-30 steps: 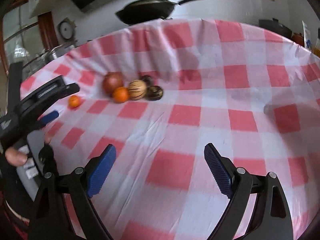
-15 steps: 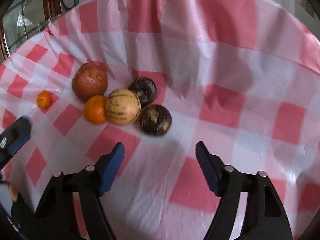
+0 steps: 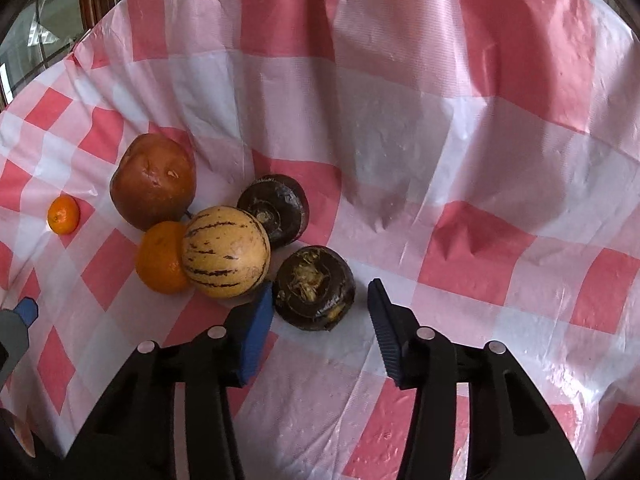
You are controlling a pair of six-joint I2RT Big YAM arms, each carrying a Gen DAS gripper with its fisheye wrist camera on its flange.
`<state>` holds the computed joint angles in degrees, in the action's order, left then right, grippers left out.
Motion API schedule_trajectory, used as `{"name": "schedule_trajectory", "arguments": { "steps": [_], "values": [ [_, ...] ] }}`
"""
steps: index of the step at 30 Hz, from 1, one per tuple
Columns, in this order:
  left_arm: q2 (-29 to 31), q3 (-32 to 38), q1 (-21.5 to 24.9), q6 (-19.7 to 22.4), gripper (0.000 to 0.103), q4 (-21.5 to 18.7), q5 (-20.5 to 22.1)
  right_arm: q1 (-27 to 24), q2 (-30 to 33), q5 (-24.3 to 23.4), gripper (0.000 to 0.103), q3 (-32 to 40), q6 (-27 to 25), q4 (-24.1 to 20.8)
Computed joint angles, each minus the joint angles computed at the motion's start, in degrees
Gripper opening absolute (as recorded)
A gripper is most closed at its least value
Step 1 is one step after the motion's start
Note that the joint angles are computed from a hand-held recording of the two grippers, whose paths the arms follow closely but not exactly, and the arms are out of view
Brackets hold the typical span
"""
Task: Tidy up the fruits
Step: 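Grasp a dark mangosteen with the right tool while the left tool grasps a tangerine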
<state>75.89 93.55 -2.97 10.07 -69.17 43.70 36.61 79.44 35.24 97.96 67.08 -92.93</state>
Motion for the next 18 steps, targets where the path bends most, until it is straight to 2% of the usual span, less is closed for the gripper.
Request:
{"name": "schedule_trajectory", "arguments": {
  "steps": [2, 5, 12, 15, 18],
  "values": [
    [-0.01, -0.01, -0.01, -0.18, 0.101, -0.12, -0.01, 0.01, 1.16, 0.17, 0.039, 1.26, -0.36, -0.12],
    [-0.04, 0.03, 0.08, -0.07, 0.101, -0.63, 0.22, 2.08, 2.18, 1.17, 0.039, 2.57, 2.51, -0.57],
    [-0.19, 0.10, -0.13, 1.33, 0.101, -1.47, 0.03, 9.15, 0.32, 8.01, 0.039, 1.21, 20.32, -2.67],
    [0.08, 0.57, -0.20, 2.27, 0.101, -2.83, -0.25, 10.38, -1.00, 9.72, 0.039, -0.55, 25.76, -3.18],
    [0.35, 1.06, -0.83, 3.12, 0.101, -3.82, -1.51, 10.56, -4.27, 10.41, 0.039, -4.82, 30.64, -0.38]
  ]
}}
